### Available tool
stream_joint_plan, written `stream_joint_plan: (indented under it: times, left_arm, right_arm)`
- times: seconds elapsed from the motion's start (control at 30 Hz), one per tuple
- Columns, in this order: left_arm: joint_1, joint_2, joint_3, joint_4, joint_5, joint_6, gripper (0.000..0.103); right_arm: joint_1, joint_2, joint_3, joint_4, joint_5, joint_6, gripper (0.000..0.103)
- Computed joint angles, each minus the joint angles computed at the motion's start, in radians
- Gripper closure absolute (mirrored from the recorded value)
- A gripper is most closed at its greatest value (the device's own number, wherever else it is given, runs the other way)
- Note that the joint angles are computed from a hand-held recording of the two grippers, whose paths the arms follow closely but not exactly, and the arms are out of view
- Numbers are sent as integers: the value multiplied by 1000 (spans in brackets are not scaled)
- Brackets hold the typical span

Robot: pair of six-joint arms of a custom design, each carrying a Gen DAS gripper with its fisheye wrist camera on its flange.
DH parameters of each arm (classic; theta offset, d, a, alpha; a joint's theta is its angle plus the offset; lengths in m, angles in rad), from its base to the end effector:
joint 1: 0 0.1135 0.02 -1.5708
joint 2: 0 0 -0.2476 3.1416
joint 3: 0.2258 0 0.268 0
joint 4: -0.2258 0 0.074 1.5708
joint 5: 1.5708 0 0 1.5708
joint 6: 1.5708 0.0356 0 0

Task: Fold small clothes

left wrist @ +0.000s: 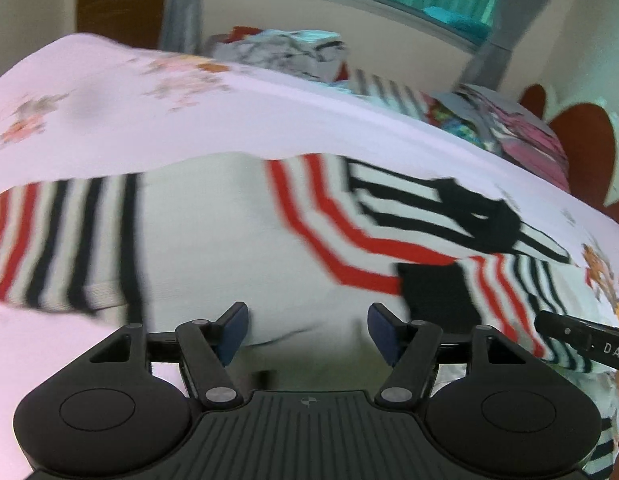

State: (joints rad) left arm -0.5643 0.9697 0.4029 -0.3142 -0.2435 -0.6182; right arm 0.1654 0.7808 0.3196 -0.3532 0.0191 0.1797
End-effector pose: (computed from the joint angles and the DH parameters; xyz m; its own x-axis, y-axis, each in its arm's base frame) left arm 0.1750 -0.1006 0.1443 -0.7568 -0.1866 -0.6264 -0.0604 0.9742 -0.2173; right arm 0.1776 0.0290 0.1456 -0.7329 0.0588 -0.6777 -0.0210 0.9938 0.1090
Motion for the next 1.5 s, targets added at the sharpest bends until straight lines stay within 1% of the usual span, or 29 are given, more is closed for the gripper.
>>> stream_joint_plan:
  times: [0.17,0.33,0.47,0.63,0.83,0.97,1.03,1.13,1.23,1.33,1.37,1.4,1.43,1.5]
  left_arm:
    - [178,-224,-91,-118,73,87,37]
    - [389,-372,-143,-211,167,196,37]
    - [522,-388,-157,-218,231,267,37]
    - [675,-361,-165,-192,310,353,37]
    - [880,-251,-169,-110,412,432,37]
    - [1020,-149,-182,-11,488,458,37]
    - [1078,-93,-189,53,545,463,37]
    - [1113,-14,-190,150,589,440,37]
    - [1150,70,-198,270,645,384,37]
    - [1173,163,-208,417,685,329,37]
    - [1181,186,-214,462,695,316,41]
    - [1181,196,-223,494,688,300,59]
    - [1181,214,-222,514,678,287,66]
    - [1207,268,-218,563,690,255,85]
  right_arm:
    - [160,69,24,50,78,94,61]
    - [262,173,62,109,131,158,60]
    - [327,265,98,149,162,195,61]
    - [390,373,166,191,200,216,60]
    - [392,487,205,224,213,229,60]
    - [377,532,207,238,214,234,60]
    - [365,545,203,249,207,235,60]
    - [355,562,200,263,203,236,60]
    - [353,571,201,272,205,229,60]
    - [353,580,203,281,207,222,60]
    - [352,580,203,283,205,222,60]
    - [350,577,201,284,204,224,60]
    - [347,568,197,287,202,225,60]
    - [348,546,189,286,210,231,61]
